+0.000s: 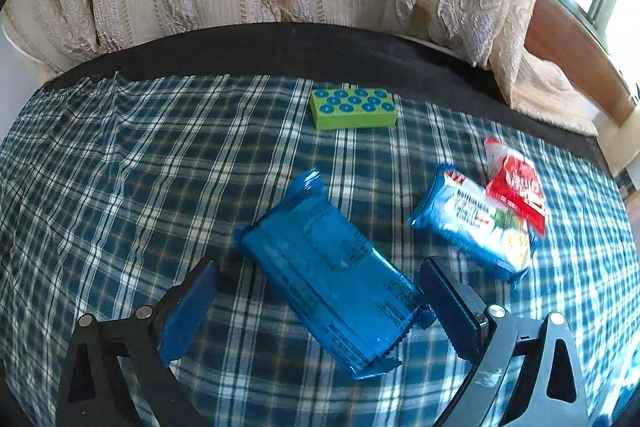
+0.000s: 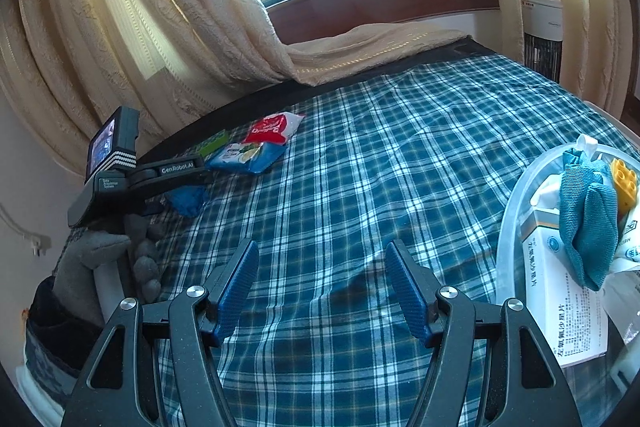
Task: Organize objects
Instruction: 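Grasp the blue wet-wipe pack with the left gripper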
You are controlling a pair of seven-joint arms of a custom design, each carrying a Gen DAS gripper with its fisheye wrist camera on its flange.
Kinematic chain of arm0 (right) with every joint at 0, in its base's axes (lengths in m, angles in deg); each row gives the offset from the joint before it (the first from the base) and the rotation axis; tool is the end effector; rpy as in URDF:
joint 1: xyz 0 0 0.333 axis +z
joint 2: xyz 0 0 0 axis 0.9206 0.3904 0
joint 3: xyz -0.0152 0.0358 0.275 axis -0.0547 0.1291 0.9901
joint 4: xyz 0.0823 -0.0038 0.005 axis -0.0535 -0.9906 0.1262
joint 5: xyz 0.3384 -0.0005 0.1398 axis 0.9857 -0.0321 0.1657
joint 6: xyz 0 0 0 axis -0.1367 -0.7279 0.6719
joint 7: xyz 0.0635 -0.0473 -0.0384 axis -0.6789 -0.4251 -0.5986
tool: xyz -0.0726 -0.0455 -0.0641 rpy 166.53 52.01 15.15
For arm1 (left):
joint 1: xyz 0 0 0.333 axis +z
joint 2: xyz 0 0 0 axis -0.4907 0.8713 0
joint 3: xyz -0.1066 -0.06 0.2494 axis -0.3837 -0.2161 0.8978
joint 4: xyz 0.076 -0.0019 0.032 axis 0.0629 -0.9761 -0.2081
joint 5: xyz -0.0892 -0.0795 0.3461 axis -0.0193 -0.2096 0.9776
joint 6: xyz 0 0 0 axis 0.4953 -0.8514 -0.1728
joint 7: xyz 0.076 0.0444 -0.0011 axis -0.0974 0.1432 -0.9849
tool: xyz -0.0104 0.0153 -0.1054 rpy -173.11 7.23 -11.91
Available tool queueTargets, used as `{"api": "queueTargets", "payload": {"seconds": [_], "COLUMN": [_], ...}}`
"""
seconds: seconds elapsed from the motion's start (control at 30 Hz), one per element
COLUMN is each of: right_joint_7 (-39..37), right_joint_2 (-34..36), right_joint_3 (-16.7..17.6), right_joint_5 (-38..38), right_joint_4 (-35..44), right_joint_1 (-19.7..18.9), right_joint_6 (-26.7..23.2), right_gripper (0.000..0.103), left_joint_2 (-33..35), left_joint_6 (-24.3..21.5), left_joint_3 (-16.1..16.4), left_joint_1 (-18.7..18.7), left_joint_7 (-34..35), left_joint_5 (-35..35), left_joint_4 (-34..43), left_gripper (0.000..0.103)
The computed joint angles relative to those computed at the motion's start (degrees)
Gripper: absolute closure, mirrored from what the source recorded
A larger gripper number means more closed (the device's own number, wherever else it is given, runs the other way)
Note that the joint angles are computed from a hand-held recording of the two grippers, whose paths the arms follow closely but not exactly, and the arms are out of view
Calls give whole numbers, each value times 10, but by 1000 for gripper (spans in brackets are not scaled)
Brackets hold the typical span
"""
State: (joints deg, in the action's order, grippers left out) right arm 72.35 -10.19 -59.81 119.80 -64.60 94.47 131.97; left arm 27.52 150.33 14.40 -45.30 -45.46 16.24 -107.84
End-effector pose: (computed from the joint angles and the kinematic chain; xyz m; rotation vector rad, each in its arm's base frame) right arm 0.3883 0.1533 0.3865 -1.8282 1.3883 -0.2384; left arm 0.4507 -0.2608 0.3511 -2.3438 1.3097 -0.4520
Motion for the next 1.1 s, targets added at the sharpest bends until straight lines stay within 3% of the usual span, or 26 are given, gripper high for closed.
{"api": "queueTargets", "payload": {"seconds": [0.47,0.7,0.9,1.0,1.1], "right_joint_7": [36,97,147,139,125], "right_joint_2": [7,20,56,81,106], "right_joint_3": [9,12,17,14,20], "right_joint_5": [-41,-118,-194,-192,-188], "right_joint_4": [-2,6,45,74,104], "right_joint_1": [13,15,12,19,24], "right_joint_6": [15,13,9,6,11], "right_gripper": [36,36,36,36,36], "left_joint_2": [-28,-39,-52,-64,-75], "left_joint_6": [15,45,59,72,82], "left_joint_3": [-2,1,4,7,8], "left_joint_1": [6,14,21,26,32], "left_joint_7": [0,-3,5,13,19], "left_joint_5": [11,27,17,3,-6], "left_joint_4": [-39,-57,-73,-86,-98], "left_gripper": [3,19,44,55,59]}}
